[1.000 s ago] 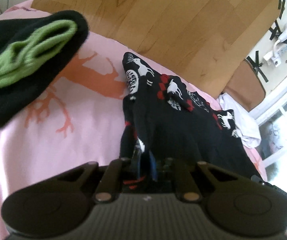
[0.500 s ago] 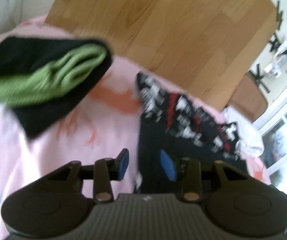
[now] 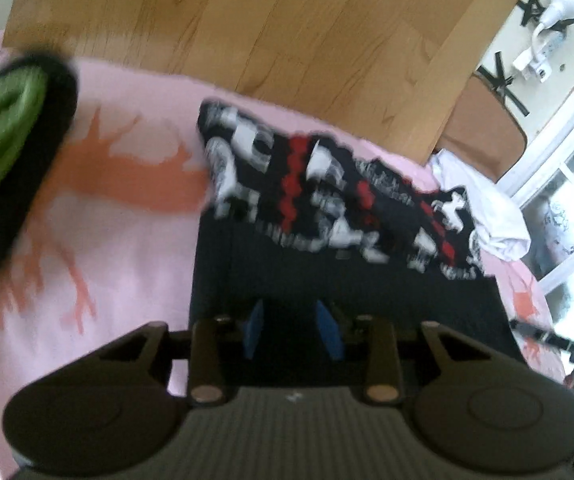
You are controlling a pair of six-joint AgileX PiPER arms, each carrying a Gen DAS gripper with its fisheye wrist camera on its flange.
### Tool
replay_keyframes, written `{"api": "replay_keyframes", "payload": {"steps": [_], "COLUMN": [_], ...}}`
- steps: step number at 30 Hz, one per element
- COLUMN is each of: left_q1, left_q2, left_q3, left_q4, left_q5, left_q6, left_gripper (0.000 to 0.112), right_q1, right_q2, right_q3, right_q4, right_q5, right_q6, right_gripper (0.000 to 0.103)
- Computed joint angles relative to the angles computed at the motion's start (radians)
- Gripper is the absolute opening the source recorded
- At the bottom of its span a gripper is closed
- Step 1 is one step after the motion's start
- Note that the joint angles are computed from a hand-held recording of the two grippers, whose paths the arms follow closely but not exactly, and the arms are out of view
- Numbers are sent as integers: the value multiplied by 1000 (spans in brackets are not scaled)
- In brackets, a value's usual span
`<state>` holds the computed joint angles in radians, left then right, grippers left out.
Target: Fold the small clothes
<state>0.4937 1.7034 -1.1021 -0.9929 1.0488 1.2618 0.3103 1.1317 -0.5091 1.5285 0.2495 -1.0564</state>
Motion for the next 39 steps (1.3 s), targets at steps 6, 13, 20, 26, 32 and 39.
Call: {"api": "replay_keyframes", "payload": {"steps": [6, 13, 20, 26, 32, 39], "left_q1": [-220, -487, -516, -529, -493, -293], "left_q2": [39, 449, 743, 730, 489, 16], "left_q3": [-261, -861, -1277, -1235, -876, -204], "left_q4": [37, 408, 436, 468, 310, -198], "left_q5": [-127, -168, 84, 33, -142, -163], "left_q6": [-147, -637, -772, -776, -591, 55], "left_gripper": [41, 54, 66, 9, 8, 9], "right_q1": [-149, -138, -86, -25, 8, 116], "right_q2": [319, 851, 1146, 1196, 890, 458], "right_q3": [-500, -1126, -1525, -1587, -1160, -665], "right_q4": [-396, -785, -1014, -1142, -1017, -796], "right_q5": [185, 322, 531, 541, 255, -23], "right_q6": [234, 668, 860, 869, 714, 410], "right_gripper": [34, 42, 51, 12, 11, 11]}}
